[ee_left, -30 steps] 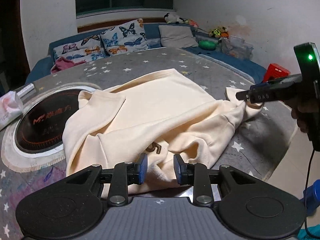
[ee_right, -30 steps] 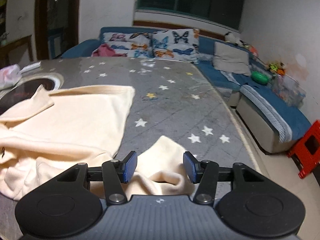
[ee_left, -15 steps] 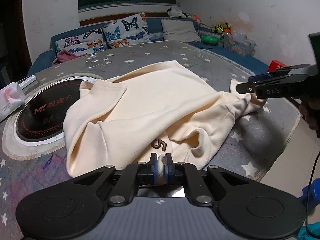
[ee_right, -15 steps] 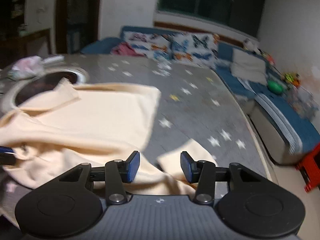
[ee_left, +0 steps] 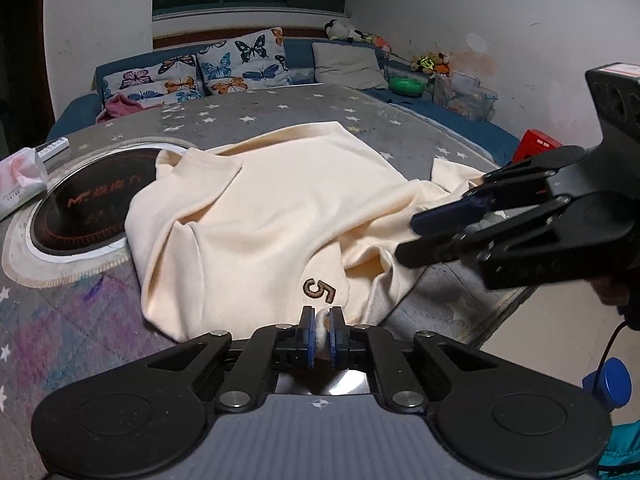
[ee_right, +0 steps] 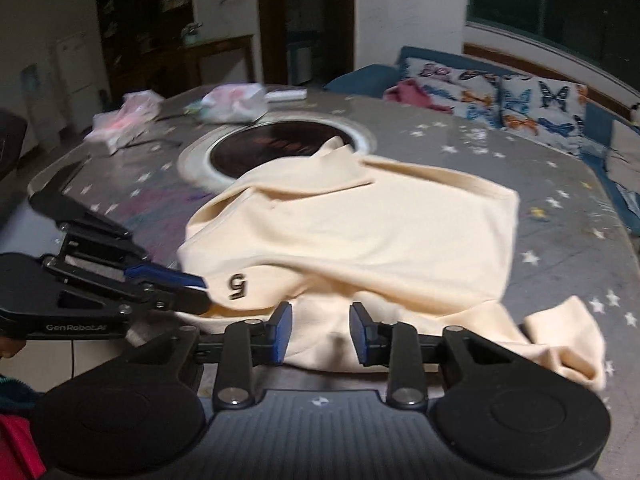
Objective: Fold clothes
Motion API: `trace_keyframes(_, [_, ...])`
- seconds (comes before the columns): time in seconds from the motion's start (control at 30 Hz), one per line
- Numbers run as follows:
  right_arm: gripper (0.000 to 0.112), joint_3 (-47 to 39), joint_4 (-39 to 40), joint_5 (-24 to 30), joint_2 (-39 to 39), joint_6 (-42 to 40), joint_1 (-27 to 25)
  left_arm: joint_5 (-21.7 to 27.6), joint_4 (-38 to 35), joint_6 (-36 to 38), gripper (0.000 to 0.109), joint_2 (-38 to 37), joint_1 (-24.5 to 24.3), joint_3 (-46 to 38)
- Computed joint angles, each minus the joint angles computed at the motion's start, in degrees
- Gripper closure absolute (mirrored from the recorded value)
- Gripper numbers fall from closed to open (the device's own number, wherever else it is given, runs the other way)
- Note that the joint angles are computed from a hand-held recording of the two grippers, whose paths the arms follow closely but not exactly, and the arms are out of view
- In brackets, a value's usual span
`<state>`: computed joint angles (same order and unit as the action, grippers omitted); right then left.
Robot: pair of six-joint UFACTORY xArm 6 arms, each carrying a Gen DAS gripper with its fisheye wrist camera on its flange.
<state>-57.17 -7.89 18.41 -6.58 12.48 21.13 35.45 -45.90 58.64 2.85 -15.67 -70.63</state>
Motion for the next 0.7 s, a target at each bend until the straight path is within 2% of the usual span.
trace_keyframes(0.07, [0.083, -0.33, 0.89, -0.27, 0.77, -1.22, 0.54, 0.03, -0.47, 0.52, 0.101, -0.17, 0.06, 0.16])
trace_keyframes(0.17, [0.085, -1.29, -2.60, -0.48, 2.50, 1.19, 0.57, 0.12, -0.98, 0.89, 0.101, 0.21, 0.23, -0.27])
trace_keyframes(0.27, [0.094, -2.45, -8.96, -0.13, 4.25, 6.54, 0.50, 0.09, -0.73, 0.43, 0.101, 0.58, 0.34, -0.54])
trace_keyframes(0.3, [0.100, -2.75, -9.56, 0.37, 4.61, 6.93, 0.49, 0.04, -0.42, 0.04, 0.101, 0.77, 0.32, -0.68])
trace_keyframes(0.33, [0.107, -2.49, -9.22, 0.52, 4.34, 6.69, 0.50, 0.01, -0.23, -0.16, 0.101, 0.93, 0.33, -0.80])
trace_keyframes(0.53, [0.109, 1.84, -1.69, 1.08, -1.88, 1.41, 0.88, 0.14, -3.45, 2.24, 0.098, 0.79, 0.96, -1.06])
trace_keyframes(0.7, [0.110, 4.73, 5.54, 7.79, -7.54, -5.58, 2.54, 0.63, -3.43, 3.11, 0.098, 1.12, 1.19, -1.47])
